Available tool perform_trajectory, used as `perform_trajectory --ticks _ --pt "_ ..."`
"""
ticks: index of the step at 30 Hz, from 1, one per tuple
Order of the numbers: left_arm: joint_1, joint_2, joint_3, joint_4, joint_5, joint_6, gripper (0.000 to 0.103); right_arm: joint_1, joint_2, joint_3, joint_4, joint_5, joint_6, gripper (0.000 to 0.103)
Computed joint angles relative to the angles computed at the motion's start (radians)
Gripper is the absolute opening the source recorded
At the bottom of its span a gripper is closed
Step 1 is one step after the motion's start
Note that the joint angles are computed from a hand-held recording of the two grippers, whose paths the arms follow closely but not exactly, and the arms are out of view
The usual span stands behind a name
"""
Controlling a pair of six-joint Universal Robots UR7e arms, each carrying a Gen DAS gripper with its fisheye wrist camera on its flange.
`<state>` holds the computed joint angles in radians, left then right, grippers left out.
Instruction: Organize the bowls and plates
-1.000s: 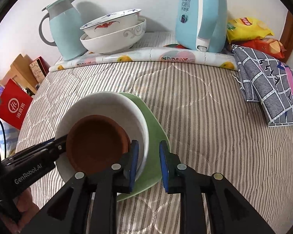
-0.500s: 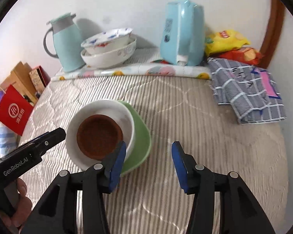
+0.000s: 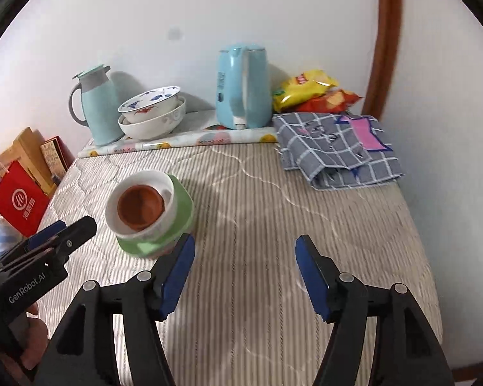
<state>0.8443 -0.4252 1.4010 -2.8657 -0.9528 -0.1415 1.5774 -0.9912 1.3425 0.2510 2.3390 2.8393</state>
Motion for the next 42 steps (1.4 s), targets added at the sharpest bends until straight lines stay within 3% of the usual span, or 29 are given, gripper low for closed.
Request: perform_trajectory --ticks 6,16,23,42 --pt "-0.045 -0.024 0.091 -0.062 0.022 0.0 0.068 -0.002 -0.1 0.14 -0.077 0.002 0.009 0.077" --pt "-0.103 -0.054 0.188 -0.137 0.053 0.02 0.083 -0.001 -0.229 0.314 -0.21 0.028 -0.023 0.095" --pt "-0.125 -0.071 0.22 -0.146 0.084 -0.002 0.093 0.011 -0.266 0.362 -0.262 0.058 -0.052 0.096" --pt "-0.142 -0.093 0.262 -0.168 0.089 -0.012 0.093 0.029 -0.304 0.411 -0.291 0.061 -0.05 0.096"
